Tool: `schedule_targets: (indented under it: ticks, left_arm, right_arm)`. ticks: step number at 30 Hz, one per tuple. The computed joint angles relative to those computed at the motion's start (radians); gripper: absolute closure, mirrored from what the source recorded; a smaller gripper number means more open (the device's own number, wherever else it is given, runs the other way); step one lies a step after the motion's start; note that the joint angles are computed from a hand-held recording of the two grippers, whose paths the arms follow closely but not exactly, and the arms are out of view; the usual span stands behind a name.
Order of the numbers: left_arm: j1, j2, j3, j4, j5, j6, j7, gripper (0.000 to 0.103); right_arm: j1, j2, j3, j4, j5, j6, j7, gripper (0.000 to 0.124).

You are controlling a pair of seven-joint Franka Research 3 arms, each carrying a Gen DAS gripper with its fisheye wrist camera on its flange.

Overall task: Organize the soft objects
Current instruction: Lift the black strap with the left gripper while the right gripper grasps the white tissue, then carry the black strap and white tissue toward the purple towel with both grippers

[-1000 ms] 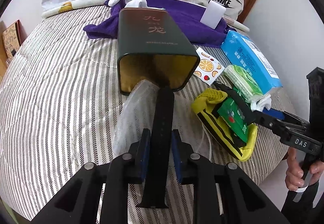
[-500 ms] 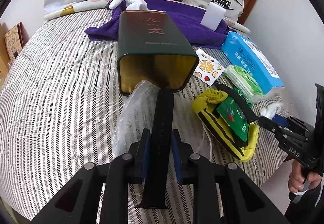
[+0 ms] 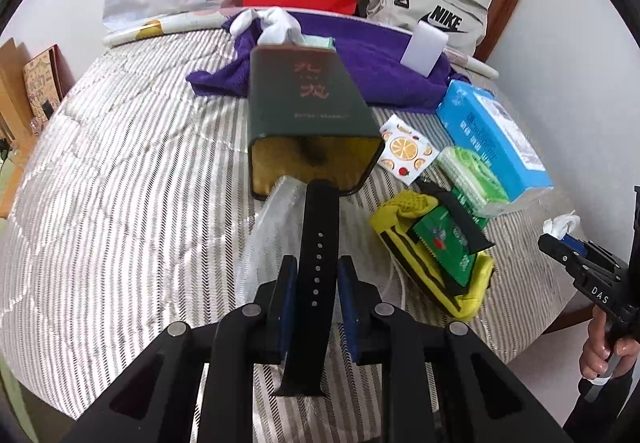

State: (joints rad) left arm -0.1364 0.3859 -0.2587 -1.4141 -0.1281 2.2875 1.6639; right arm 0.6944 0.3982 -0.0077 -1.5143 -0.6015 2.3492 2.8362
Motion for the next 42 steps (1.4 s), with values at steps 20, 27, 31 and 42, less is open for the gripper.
schedule_targets:
  ticks: [20,27,31,42]
  left_arm:
    - [0.013,0.078,-0.014,0.126,-0.06,-0.139,0.029,0.091]
    - [0.006,0.091,-0.014,0.11,-0.042,-0.114,0.059,0.075]
    - [0.009,0.101,-0.019,0.116,-0.044,-0.107,0.087,0.065]
    - [-0.023,0.087,-0.009,0.078,0.056,-0.026,0.123,0.082]
  right_arm:
    - [-0.009,0.013,-0.001,0.061,0.04,0.037,-0.105,0.09]
    - [-0.008,0.034,-0.002,0.077,0.078,0.034,-0.136,0.09]
    - [-0.007,0.048,-0.003,0.088,0.101,0.028,-0.154,0.09]
    - [0.005,0.083,-0.012,0.125,0.145,0.007,-0.196,0.09]
